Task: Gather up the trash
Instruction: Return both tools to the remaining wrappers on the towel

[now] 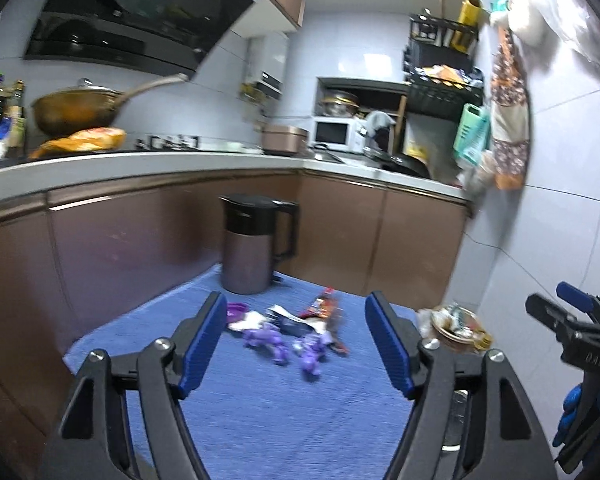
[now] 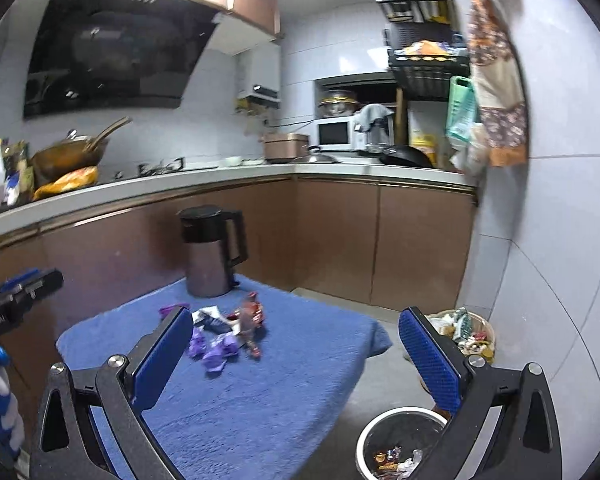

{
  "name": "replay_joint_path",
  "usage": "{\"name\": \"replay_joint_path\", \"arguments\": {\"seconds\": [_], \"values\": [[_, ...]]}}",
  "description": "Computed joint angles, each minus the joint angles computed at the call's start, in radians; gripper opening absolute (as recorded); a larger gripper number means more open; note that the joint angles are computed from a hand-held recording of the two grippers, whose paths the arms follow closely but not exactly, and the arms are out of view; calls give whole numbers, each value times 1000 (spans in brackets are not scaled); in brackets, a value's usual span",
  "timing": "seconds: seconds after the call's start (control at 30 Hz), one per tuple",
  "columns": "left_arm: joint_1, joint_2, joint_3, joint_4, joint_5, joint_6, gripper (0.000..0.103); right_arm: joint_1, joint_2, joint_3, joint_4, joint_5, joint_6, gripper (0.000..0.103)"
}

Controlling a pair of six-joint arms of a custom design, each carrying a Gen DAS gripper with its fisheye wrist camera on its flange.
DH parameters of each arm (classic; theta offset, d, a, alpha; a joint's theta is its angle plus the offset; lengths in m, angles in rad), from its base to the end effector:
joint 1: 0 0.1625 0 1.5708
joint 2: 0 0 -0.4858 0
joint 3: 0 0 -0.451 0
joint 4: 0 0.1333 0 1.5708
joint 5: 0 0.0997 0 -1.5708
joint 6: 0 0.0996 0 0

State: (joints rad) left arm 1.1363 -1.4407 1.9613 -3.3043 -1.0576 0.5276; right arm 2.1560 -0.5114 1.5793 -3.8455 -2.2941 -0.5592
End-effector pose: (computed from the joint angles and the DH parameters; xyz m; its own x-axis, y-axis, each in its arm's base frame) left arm -0.0749 -0.5942 0.4829 -0.7758 0.1164 -0.6202 0.6227 0.2999 -0.7227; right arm 0.4684 -0.5849 0.0717 -0.7150 -0.0714 0.6955 -0.6794 0.3054 -0.6671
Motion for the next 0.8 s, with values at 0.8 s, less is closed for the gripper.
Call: {"name": "replay_joint_path", "arguments": {"seconds": [0.8], "values": [[133,49,-96,6,27,-49,71,-31,114,-170,251,44,95,103]]}}
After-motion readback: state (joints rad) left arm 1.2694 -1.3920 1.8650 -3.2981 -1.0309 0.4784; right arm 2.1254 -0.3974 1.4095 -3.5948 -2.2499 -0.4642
